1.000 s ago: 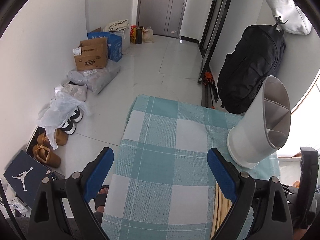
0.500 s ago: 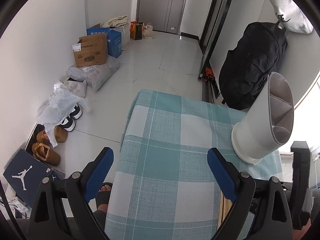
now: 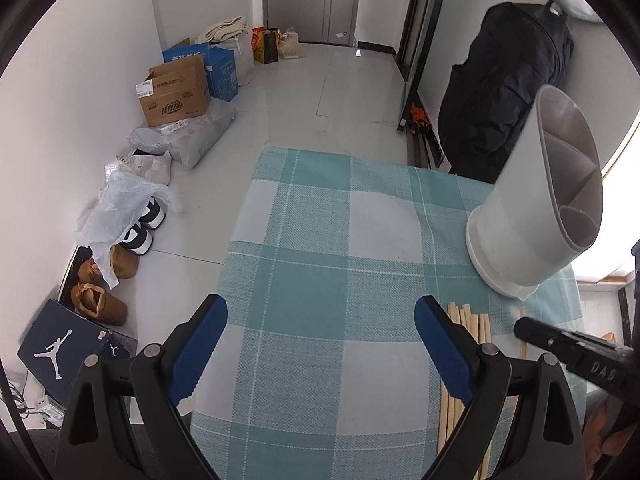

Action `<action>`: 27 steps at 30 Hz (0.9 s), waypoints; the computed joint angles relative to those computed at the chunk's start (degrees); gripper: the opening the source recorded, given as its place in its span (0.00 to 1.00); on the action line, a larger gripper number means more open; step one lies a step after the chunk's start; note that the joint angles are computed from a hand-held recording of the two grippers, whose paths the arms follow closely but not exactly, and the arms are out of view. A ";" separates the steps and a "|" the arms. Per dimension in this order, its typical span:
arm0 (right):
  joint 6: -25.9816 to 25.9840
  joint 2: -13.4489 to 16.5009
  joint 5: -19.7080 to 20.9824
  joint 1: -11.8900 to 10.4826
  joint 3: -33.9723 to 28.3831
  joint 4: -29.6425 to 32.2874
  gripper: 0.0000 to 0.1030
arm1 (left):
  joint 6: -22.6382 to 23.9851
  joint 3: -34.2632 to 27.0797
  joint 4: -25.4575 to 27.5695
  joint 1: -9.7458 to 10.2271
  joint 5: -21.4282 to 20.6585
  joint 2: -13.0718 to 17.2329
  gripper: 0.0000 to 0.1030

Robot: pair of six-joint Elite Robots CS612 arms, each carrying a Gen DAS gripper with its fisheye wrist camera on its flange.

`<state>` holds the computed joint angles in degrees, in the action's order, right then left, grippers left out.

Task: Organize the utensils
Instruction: 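Lower the right tool onto the wooden chopsticks and close on several, then close the left tool on chopsticks while the right tool lifts its chopsticks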

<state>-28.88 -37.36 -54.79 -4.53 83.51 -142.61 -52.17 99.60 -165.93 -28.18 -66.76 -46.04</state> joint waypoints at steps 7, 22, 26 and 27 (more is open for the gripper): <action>0.93 -1.74 6.49 -1.89 2.60 -4.87 0.04 | 2.95 -2.00 3.95 -0.84 -1.86 0.88 0.89; 5.57 -3.48 16.42 -5.71 5.43 -15.31 0.04 | 6.93 -6.31 15.93 -1.21 -8.35 2.32 0.90; 5.87 -3.88 16.98 -6.41 6.23 -16.36 0.04 | 6.02 -8.10 19.65 -1.38 -8.23 3.06 0.92; 5.92 -3.96 17.13 -6.61 6.43 -16.79 0.04 | 5.34 -8.03 19.22 -1.39 -8.04 3.11 0.92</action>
